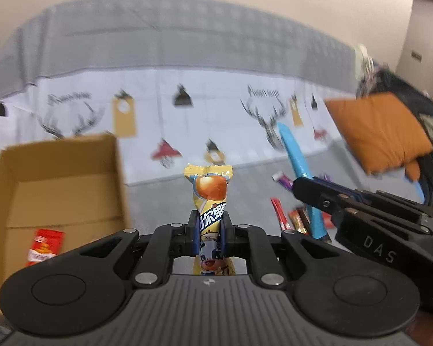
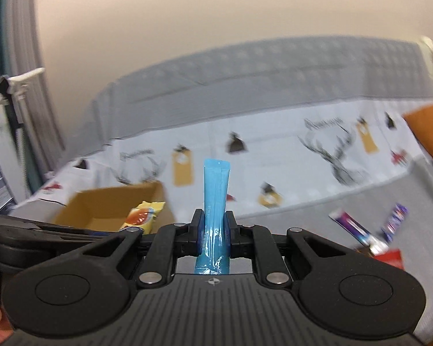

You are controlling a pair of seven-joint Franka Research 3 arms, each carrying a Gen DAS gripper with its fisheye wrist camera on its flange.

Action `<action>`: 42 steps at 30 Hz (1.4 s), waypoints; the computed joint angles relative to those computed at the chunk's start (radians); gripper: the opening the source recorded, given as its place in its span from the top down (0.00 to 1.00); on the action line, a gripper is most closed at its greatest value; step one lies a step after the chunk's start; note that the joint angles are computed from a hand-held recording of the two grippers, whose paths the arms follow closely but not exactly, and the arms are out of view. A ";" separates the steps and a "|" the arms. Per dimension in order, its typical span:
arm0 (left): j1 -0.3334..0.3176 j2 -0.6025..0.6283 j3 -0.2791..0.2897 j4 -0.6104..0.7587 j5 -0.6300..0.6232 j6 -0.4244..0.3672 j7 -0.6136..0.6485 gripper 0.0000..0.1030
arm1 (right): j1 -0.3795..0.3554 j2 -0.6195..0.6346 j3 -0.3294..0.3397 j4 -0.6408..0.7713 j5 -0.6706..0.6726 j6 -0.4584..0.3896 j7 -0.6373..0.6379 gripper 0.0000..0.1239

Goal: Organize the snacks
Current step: 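Carry the yellow candy and blue jelly stick over the box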

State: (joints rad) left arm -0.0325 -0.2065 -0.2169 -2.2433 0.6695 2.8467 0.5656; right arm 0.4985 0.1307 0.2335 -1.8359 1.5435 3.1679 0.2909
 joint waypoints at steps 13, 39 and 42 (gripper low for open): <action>0.188 -0.379 -0.005 -0.194 0.060 0.090 -0.059 0.86 | 0.081 0.012 0.085 0.168 -0.147 -0.018 0.048 0.88; 0.432 -0.316 -0.064 -0.335 -0.066 0.204 0.005 0.86 | 0.124 0.235 0.062 0.215 -0.810 -0.091 0.669 0.88; 0.445 -0.278 -0.069 -0.331 -0.050 0.195 -0.013 0.86 | 0.117 0.267 0.063 0.227 -0.871 -0.111 0.730 0.88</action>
State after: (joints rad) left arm 0.4121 -0.4841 -0.2858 -2.5739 0.6196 3.0418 0.5526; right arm 0.6151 0.3982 0.2969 -1.6090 0.6725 3.0568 1.0211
